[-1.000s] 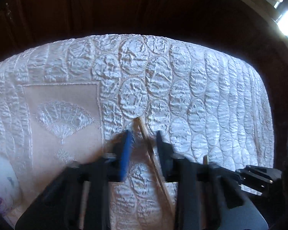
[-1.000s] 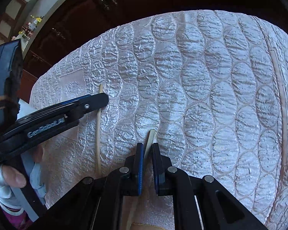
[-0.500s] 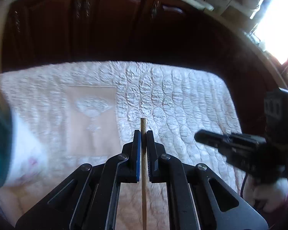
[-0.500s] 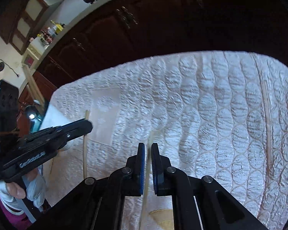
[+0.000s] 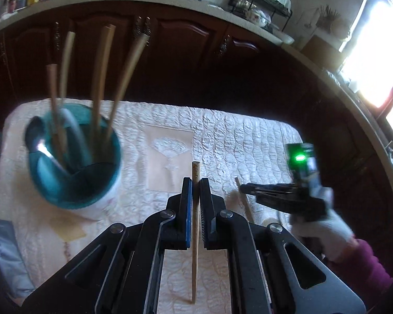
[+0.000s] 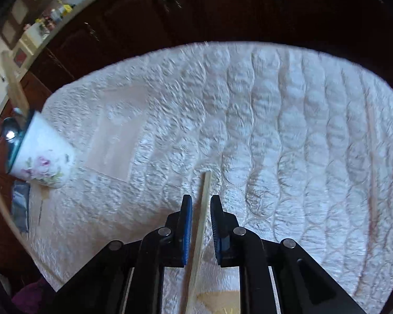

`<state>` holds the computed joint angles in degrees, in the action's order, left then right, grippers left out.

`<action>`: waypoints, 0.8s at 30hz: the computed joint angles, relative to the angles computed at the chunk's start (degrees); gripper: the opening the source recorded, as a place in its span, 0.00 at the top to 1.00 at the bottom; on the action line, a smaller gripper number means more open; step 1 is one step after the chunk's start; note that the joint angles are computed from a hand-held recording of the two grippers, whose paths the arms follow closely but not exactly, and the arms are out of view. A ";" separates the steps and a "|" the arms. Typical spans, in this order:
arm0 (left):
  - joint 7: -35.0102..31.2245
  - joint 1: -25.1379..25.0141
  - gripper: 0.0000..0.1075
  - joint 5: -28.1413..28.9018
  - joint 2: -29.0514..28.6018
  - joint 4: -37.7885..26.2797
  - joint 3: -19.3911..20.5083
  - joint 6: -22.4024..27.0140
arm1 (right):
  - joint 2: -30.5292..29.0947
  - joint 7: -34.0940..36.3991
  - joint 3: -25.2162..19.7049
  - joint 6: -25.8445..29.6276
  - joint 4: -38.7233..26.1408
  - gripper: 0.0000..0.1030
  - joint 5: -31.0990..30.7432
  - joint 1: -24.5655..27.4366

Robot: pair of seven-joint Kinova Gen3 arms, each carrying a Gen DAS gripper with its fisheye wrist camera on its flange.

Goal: Organize utensils
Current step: 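Close the right gripper on a wooden chopstick while the left grasps the other chopstick, then lift both chopsticks and carry them over the floral cup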

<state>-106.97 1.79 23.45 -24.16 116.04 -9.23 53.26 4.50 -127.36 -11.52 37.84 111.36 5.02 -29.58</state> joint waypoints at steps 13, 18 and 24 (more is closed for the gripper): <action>-4.66 -2.57 0.96 1.27 -4.58 -8.68 -13.20 9.18 | -8.77 5.00 -1.27 -2.43 -0.51 0.95 -3.83 0.62; -5.80 -3.03 0.96 2.02 -4.47 -12.84 -16.59 10.95 | -12.36 9.99 -1.33 -3.21 -3.95 0.95 -7.99 1.24; -6.80 -2.88 0.96 2.15 -4.24 -17.08 -19.23 12.30 | -12.95 14.02 -2.82 -3.25 -11.68 0.95 -10.05 0.63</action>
<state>-113.78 -1.09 25.61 -28.39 98.96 -28.45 65.56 -8.46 -113.34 -14.34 34.59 99.68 -5.03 -28.95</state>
